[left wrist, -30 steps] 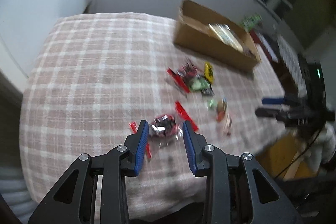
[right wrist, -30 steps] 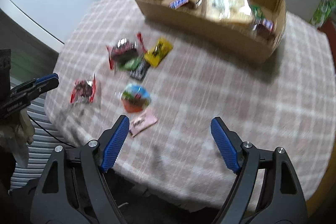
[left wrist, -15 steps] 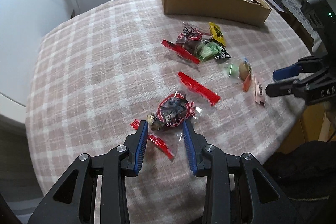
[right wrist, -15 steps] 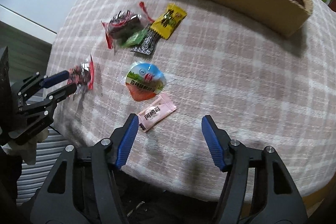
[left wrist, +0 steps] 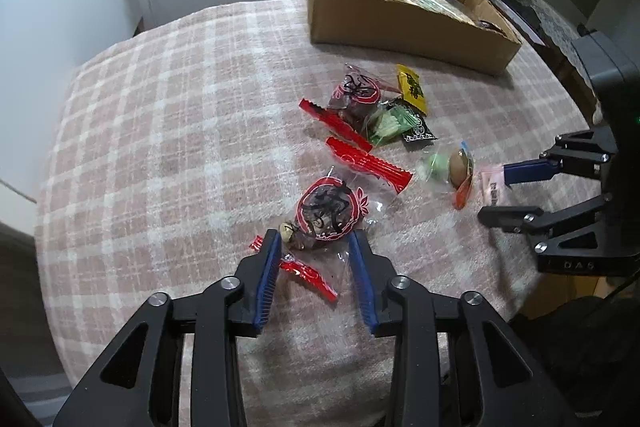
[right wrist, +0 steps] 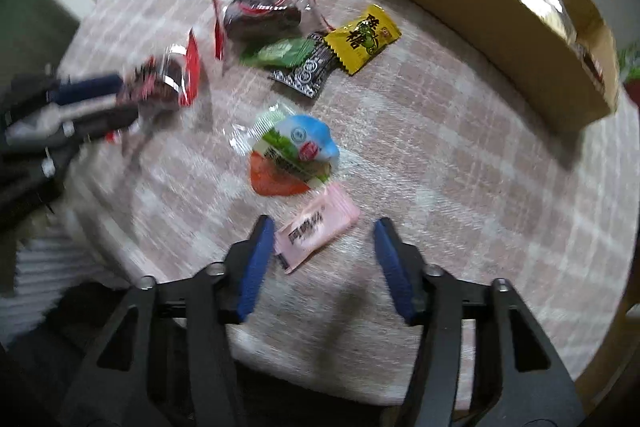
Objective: Organize snacks
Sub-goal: 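Grasp the red-wrapped candy bag with the left gripper while the right grasps the pink packet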
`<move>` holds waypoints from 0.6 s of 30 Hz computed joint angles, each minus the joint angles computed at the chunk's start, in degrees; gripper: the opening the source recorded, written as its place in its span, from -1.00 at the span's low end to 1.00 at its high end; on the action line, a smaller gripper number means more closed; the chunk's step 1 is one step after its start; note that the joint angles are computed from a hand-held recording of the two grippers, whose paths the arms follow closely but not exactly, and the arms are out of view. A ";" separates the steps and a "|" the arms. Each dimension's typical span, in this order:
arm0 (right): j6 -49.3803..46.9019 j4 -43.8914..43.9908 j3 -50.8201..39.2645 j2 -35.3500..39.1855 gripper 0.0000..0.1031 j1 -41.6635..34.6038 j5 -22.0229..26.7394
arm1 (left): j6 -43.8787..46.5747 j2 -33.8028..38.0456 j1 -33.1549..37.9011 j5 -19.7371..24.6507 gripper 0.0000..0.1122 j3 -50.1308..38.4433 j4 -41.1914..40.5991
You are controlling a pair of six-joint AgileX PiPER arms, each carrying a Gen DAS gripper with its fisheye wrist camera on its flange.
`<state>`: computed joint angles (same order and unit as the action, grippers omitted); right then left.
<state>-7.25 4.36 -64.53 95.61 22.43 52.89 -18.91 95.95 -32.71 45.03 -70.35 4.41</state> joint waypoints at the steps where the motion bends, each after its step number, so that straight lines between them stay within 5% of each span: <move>1: -0.05 0.08 0.17 -0.15 -0.18 0.00 0.00 | 0.45 0.55 -0.10 0.22 -0.09 -0.60 0.30; 7: -4.49 4.11 -0.65 0.34 -0.62 -4.21 1.13 | 3.00 3.64 0.61 -0.44 -0.06 -2.43 -1.54; 18: -12.63 13.50 0.27 0.89 -0.82 -12.23 1.51 | 1.99 1.19 1.93 -5.66 -0.23 2.08 -5.10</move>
<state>-19.88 17.86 -64.25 96.50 10.20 54.41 -16.92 97.14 -30.79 39.38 -68.28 -0.69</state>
